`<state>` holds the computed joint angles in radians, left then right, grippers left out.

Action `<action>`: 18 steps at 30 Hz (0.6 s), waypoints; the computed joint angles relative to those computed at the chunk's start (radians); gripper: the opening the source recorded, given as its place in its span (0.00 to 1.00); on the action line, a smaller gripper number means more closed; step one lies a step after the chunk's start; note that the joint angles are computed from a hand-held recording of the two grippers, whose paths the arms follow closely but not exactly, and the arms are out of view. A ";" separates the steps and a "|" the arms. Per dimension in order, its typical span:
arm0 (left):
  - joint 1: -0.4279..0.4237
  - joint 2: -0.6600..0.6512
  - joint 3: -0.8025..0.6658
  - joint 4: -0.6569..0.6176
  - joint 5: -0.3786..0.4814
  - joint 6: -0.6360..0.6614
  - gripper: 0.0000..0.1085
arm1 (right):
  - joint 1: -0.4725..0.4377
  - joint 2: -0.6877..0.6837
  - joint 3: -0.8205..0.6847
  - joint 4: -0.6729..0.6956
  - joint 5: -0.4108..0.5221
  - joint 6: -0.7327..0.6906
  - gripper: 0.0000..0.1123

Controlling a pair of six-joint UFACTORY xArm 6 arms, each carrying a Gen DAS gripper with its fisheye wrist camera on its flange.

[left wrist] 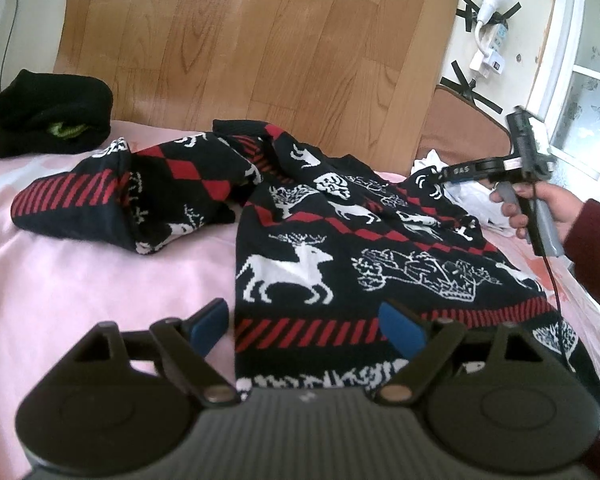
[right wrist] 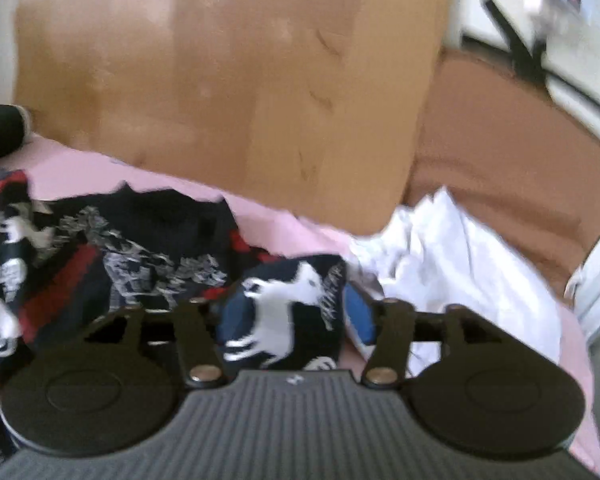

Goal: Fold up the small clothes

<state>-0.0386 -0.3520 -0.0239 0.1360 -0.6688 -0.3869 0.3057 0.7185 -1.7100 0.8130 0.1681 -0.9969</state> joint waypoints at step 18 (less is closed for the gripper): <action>0.007 0.002 0.002 0.007 -0.009 -0.007 0.79 | -0.005 -0.275 0.280 0.943 -0.002 -0.912 0.34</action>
<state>-0.0320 -0.3499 -0.0219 0.1429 -0.6775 -0.3940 0.3005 0.4434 -1.4298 1.7556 0.1657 -1.9085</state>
